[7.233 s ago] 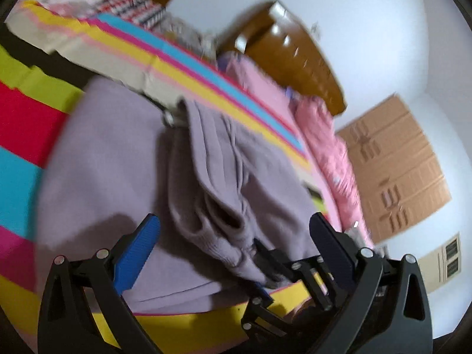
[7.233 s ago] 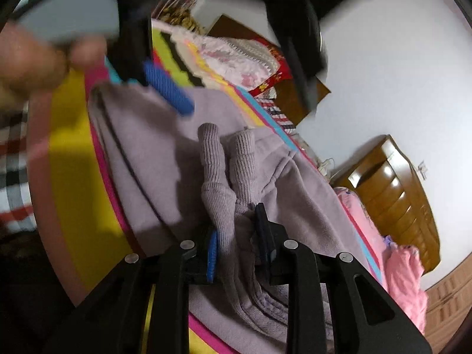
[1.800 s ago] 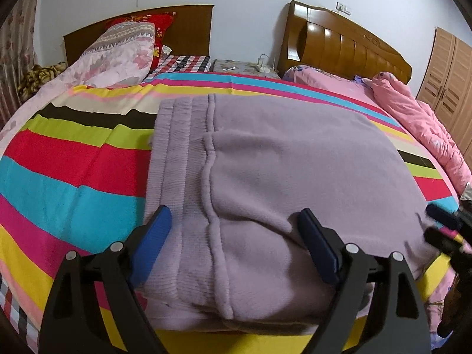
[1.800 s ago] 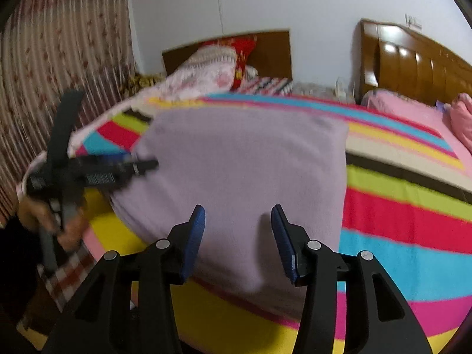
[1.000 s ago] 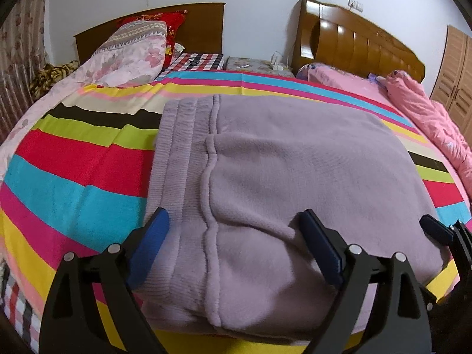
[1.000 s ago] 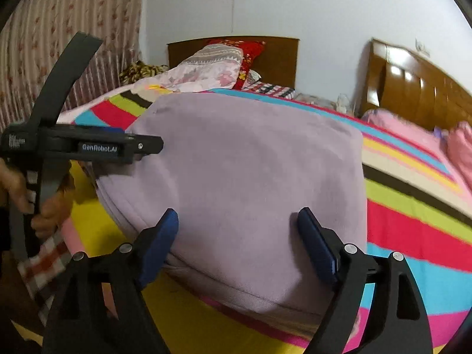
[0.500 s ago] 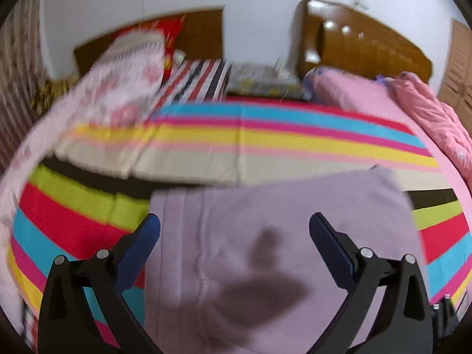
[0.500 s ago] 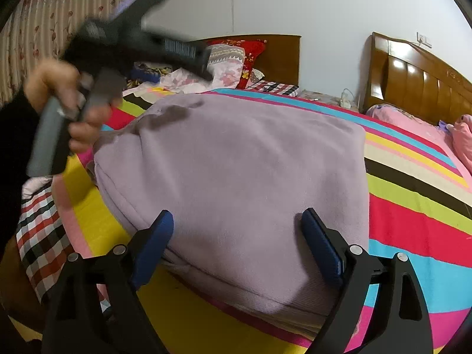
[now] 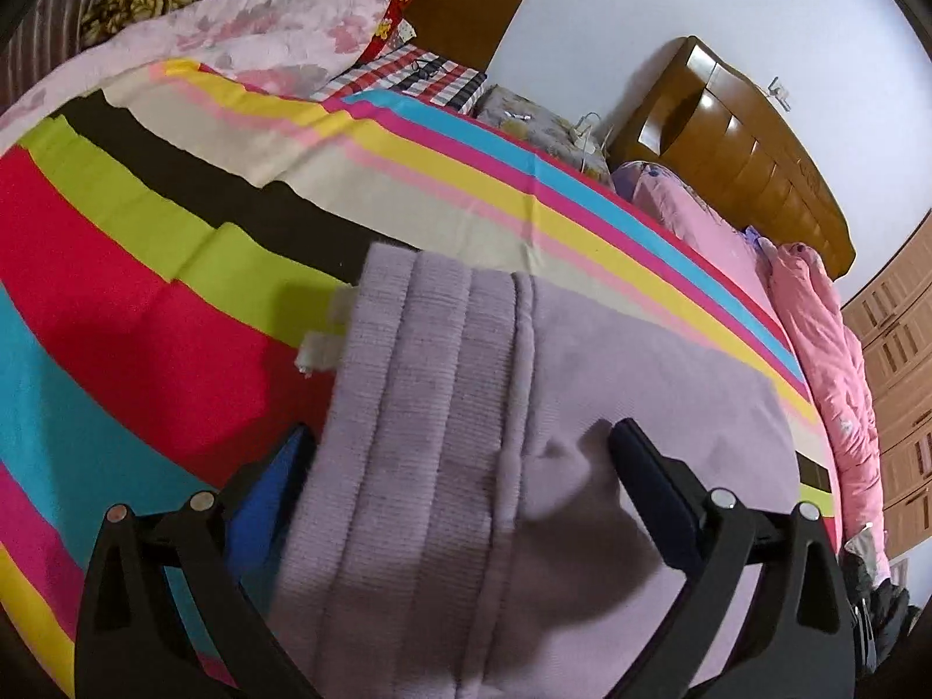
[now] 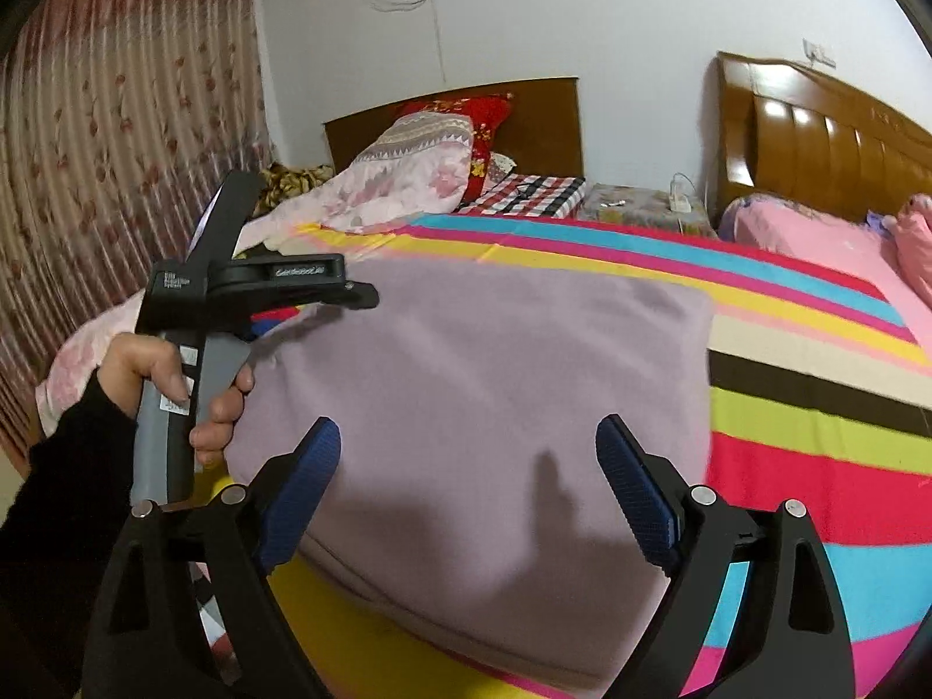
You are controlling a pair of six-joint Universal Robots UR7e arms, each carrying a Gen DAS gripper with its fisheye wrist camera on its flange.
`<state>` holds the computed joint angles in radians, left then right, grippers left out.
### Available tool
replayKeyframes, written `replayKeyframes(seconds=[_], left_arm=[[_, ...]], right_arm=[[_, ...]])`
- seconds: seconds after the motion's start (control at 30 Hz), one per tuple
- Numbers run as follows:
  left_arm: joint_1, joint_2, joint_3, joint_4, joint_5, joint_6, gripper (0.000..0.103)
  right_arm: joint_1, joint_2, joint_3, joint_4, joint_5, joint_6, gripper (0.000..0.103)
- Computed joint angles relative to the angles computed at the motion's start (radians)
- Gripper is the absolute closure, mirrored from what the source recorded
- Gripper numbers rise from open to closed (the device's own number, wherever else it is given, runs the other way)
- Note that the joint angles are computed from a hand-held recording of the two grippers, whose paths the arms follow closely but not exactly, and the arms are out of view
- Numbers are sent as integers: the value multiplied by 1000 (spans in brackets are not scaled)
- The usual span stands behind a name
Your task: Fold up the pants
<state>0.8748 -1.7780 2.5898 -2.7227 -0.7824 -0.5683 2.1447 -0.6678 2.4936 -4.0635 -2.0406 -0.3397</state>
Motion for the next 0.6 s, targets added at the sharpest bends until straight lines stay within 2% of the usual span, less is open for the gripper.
replayKeyframes(seconds=[0.07, 0.1, 0.17, 0.2, 0.27, 0.33, 0.43, 0.53, 0.6], left_arm=[[-10, -8, 11, -10, 9, -2, 3], [-15, -8, 14, -15, 20, -5, 3], [-19, -3, 20, -32, 39, -2, 3], [-29, -7, 27, -31, 56, -10, 3], [-43, -6, 32, -27, 81, -15, 3], [-58, -6, 37, -21, 103, -17, 3], [-74, -20, 45, -3, 114, -33, 3], [-77, -25, 50, -11, 118, -31, 3], [-82, -29, 54, -10, 125, -31, 3]], right_arm=[[-10, 10, -22, 107, 23, 0, 15], [-16, 54, -41, 128, 2, -15, 12], [36, 132, -77, 45, -97, -85, 11], [34, 143, -78, 19, -98, -79, 10], [16, 116, -71, 56, -69, -52, 10], [18, 89, -73, 111, -72, -54, 10], [10, 29, -64, 187, -44, 2, 10], [7, 14, -56, 135, -25, 21, 10], [14, 31, -71, 101, -46, 24, 10]])
